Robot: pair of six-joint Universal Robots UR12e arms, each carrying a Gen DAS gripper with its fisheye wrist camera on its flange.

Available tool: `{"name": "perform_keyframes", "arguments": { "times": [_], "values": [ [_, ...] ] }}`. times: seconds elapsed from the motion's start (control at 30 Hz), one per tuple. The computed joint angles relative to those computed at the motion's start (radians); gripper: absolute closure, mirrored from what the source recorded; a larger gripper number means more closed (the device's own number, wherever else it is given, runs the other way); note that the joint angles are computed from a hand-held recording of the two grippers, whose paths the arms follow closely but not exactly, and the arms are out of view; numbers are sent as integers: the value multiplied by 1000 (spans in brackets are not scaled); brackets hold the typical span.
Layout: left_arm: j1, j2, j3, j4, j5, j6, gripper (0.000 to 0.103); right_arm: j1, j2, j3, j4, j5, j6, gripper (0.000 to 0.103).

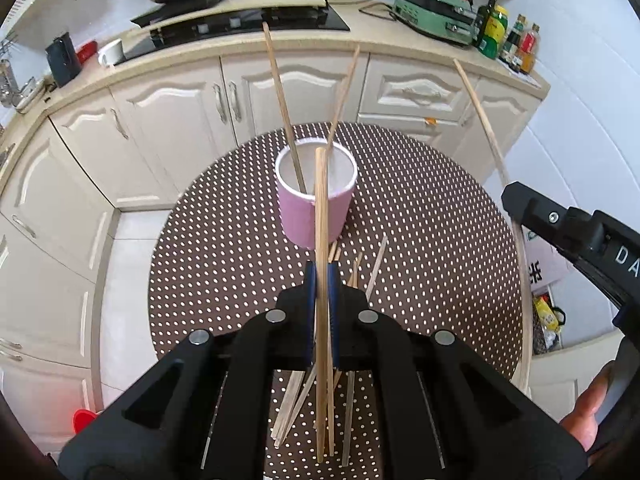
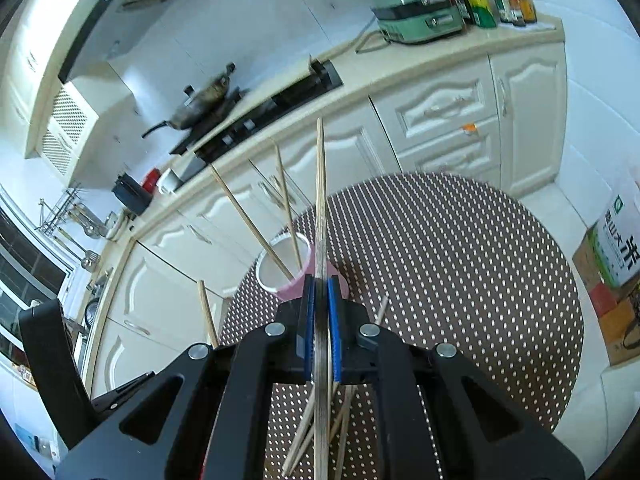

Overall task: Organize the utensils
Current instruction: 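Lift the held chopsticks with the left gripper toward the pink cup, then lower the chopsticks into the pink cup with the left gripper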

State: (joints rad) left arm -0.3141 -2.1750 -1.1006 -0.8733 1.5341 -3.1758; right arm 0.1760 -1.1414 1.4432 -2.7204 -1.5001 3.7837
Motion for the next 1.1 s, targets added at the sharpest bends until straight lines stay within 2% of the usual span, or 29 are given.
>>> {"name": "perform_keyframes", "arguments": {
  "times": [0.3,0.73,0.93,1.1],
  "values": [
    [-4,3,26,85,44,-24,97,4,14,-36,-108,-35,-18,98],
    [0,-9,73,177,53,-33,97,12,48,-98,-233,-81,-46,98],
    [6,-31,108,230,40,-58,97,9,83,-133,-292,-101,-34,98],
    [18,-73,177,231,0,-92,97,3,122,-166,-339,-103,-3,98]
  ]
}}
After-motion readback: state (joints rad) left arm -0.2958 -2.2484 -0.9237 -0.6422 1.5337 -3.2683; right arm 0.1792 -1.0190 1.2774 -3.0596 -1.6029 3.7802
